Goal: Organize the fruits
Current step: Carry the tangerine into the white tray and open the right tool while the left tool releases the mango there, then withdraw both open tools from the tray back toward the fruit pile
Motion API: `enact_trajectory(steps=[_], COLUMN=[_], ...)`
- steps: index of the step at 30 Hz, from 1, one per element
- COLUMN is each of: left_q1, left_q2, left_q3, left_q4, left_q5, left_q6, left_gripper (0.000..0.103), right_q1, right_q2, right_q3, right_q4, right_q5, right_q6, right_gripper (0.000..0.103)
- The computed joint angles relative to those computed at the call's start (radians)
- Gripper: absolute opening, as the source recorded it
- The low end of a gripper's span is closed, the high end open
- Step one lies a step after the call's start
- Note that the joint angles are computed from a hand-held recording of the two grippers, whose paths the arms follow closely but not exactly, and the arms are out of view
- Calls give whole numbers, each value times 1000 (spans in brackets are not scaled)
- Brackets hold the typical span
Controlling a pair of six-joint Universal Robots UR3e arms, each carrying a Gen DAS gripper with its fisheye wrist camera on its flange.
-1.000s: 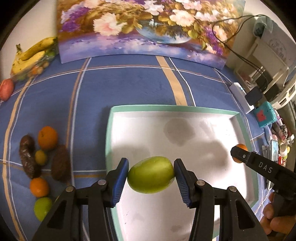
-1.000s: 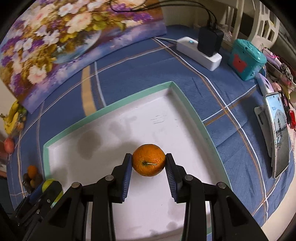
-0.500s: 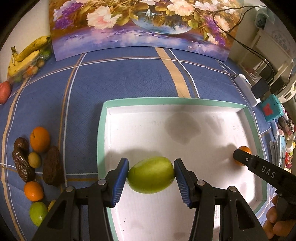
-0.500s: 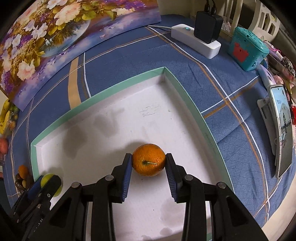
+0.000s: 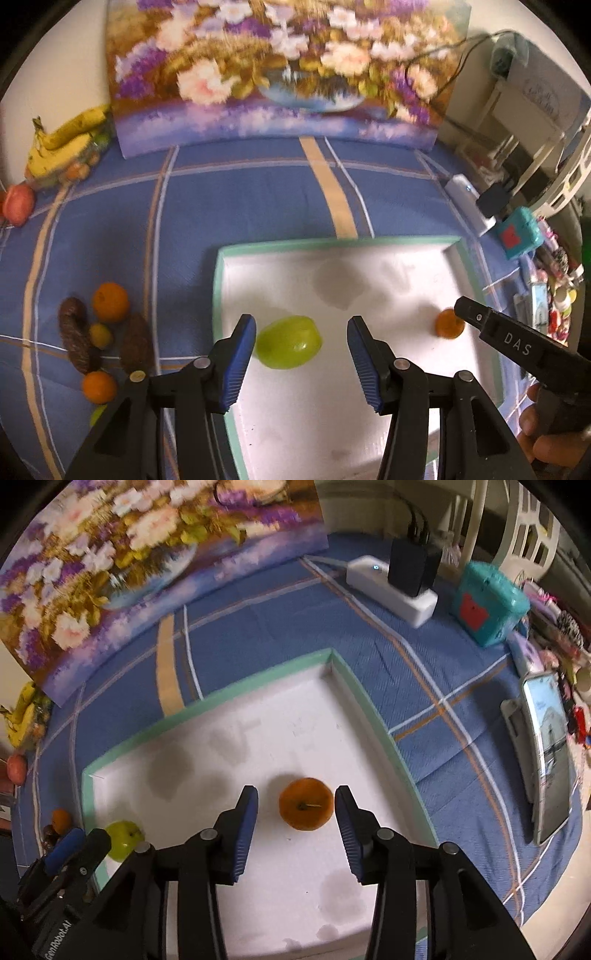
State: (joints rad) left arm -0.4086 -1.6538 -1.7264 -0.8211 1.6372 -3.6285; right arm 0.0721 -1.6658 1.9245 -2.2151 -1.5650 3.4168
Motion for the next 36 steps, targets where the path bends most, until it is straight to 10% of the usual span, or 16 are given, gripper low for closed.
enact_trajectory(steps=[10,18,36], left_q1=[53,165,335], left_q2=[133,239,501], left_q3=[-52,-180,-487], left_q4=[-22,-32,148], left_q5=[62,97,83], left_q6=[-26,-39,-9], left_gripper=[76,101,103], right_q1=[34,61,143], right_q2=[-83,-49,-20], right_q3=[-46,-27,19], right_q4=[17,-29,-215], right_q5=[-24,-48,-98], right_q6=[-3,-19,-27], right_gripper=[45,83,92])
